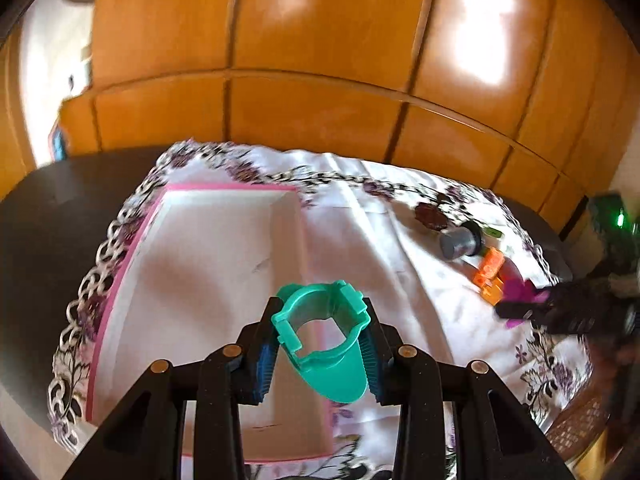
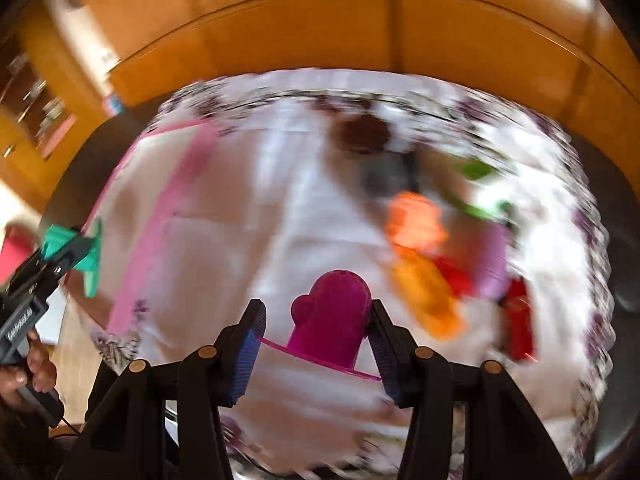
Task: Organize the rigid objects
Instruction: 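Lift the green cup with the left tool while the right tool grasps the pink suction cup, then lower the green cup into the tray and open the left tool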
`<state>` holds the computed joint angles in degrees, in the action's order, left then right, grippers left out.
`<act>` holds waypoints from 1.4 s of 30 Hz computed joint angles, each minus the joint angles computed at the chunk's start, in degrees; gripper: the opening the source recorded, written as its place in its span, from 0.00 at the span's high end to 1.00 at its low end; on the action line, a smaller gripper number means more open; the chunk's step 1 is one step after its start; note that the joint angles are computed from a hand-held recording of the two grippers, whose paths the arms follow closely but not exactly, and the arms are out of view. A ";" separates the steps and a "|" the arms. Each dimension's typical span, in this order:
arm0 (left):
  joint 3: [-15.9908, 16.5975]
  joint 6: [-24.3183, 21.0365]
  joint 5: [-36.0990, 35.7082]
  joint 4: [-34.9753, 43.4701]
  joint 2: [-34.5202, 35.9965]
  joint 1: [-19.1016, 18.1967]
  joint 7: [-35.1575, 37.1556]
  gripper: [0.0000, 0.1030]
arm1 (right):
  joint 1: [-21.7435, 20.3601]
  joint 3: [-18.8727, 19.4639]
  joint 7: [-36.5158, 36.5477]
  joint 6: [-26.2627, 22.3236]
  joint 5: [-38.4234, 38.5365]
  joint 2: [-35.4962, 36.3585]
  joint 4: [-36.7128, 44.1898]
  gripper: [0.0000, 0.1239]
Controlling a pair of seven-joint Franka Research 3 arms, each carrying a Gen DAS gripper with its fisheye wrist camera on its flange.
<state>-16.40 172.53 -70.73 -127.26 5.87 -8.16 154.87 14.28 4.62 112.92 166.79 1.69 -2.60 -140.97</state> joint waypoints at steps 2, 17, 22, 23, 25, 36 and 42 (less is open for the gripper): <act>1.18 -0.62 2.25 0.42 0.62 0.86 -3.28 0.64 | 0.95 0.26 -2.22 1.34 1.52 5.01 3.05 0.58; 6.68 -8.47 37.93 19.09 17.26 5.84 -30.75 0.64 | 5.58 -3.61 -4.88 4.54 0.89 15.38 10.18 0.57; 8.35 -13.81 47.85 30.63 25.43 4.47 -40.07 0.64 | 4.88 -2.65 -8.28 5.40 4.93 15.62 10.10 0.57; 9.40 -14.49 50.23 32.91 27.09 3.53 -42.68 0.64 | 4.81 -2.51 -8.92 5.53 5.61 15.57 10.00 0.57; 10.29 -15.96 53.53 36.79 29.84 2.82 -46.37 0.63 | 4.90 -2.53 -9.82 5.61 6.53 15.55 9.94 0.57; 7.31 -2.44 61.99 26.11 23.33 5.98 -54.50 0.15 | 7.73 -5.45 -7.85 5.56 4.58 15.69 10.04 0.57; 2.88 6.95 63.10 10.14 13.40 11.20 -57.61 0.15 | 10.47 -8.57 -2.47 5.98 -0.43 15.82 9.93 0.57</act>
<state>-13.51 179.48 -7.63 -117.12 19.27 3.04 97.25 24.75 -3.95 110.46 172.77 1.26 13.22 -131.05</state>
